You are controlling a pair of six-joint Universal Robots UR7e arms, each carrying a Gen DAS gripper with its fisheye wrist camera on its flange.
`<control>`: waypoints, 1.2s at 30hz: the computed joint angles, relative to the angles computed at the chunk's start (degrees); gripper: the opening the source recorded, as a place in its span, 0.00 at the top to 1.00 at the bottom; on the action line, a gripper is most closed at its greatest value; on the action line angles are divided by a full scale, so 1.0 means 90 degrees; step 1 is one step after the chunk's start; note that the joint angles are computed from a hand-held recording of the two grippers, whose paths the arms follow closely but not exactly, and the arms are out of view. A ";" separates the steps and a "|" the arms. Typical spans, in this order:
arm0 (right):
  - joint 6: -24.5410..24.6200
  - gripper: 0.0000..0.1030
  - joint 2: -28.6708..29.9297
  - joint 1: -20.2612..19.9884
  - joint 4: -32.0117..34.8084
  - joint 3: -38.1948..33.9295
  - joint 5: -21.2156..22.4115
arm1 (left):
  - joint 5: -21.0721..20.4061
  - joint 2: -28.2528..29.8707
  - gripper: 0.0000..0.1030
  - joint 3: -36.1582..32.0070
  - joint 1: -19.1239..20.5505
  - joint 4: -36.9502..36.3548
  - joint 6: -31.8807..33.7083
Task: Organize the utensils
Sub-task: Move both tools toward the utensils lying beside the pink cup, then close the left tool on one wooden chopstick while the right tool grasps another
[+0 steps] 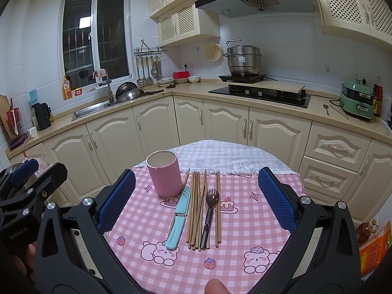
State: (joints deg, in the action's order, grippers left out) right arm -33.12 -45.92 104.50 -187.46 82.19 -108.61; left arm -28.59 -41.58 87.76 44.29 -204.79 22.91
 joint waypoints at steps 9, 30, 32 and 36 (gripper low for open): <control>-0.0030 0.05 0.0005 0.0002 0.0038 -0.0019 -0.0021 | -0.0029 -0.0023 0.04 -0.0015 0.0060 0.0291 -0.0271; -0.0064 0.05 0.0841 -0.0479 0.1633 -0.1646 -0.0656 | -0.0146 0.0795 0.04 -0.1537 0.1047 0.3425 -0.1660; 0.0015 0.05 0.0964 -0.0559 0.1932 -0.1907 -0.0761 | -0.0205 0.0923 0.04 -0.1801 0.1174 0.4022 -0.1933; 0.0205 0.05 0.1224 -0.0712 0.2578 -0.2424 -0.0941 | -0.0313 0.1315 0.04 -0.2463 0.1444 0.5158 -0.2317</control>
